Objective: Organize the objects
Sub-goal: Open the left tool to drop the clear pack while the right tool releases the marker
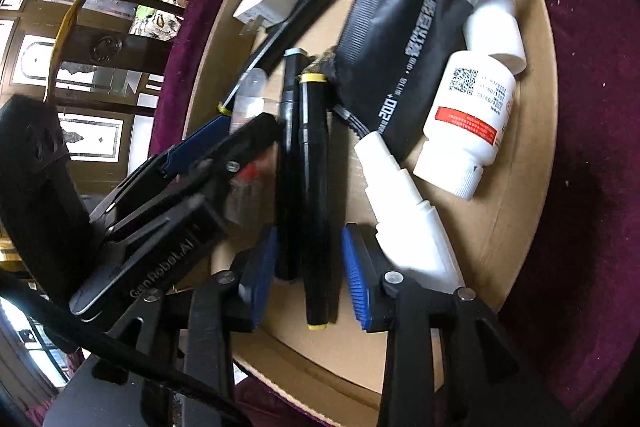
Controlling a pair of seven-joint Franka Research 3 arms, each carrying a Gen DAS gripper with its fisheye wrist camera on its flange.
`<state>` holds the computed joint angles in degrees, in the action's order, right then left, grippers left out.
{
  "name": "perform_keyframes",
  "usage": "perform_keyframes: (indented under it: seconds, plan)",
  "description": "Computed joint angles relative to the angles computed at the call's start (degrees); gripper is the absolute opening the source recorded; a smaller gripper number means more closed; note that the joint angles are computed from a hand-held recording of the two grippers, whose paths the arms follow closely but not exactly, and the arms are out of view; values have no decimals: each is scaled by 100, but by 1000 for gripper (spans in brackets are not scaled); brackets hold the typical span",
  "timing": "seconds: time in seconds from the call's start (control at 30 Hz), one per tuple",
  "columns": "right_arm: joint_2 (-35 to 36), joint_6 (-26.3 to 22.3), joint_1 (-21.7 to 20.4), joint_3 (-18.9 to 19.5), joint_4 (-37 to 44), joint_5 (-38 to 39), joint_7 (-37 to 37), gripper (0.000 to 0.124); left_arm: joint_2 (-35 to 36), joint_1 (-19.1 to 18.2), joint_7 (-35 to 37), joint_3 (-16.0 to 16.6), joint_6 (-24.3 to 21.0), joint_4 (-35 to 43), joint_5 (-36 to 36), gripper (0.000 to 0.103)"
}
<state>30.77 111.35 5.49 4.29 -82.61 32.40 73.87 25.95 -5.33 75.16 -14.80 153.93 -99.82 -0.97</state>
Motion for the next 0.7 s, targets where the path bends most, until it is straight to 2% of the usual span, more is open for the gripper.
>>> perform_keyframes:
  seconds: [0.37, 0.7]
  plan:
    - [-621, 169, -163, -72, -683, 279, -382, 34, -290, -124, -367, 125, -122, -134, 141, 58]
    - [-779, 299, -31, -13, -802, 502, -351, 35, -746, -320, -796, 243, -89, -482, 555, 58]
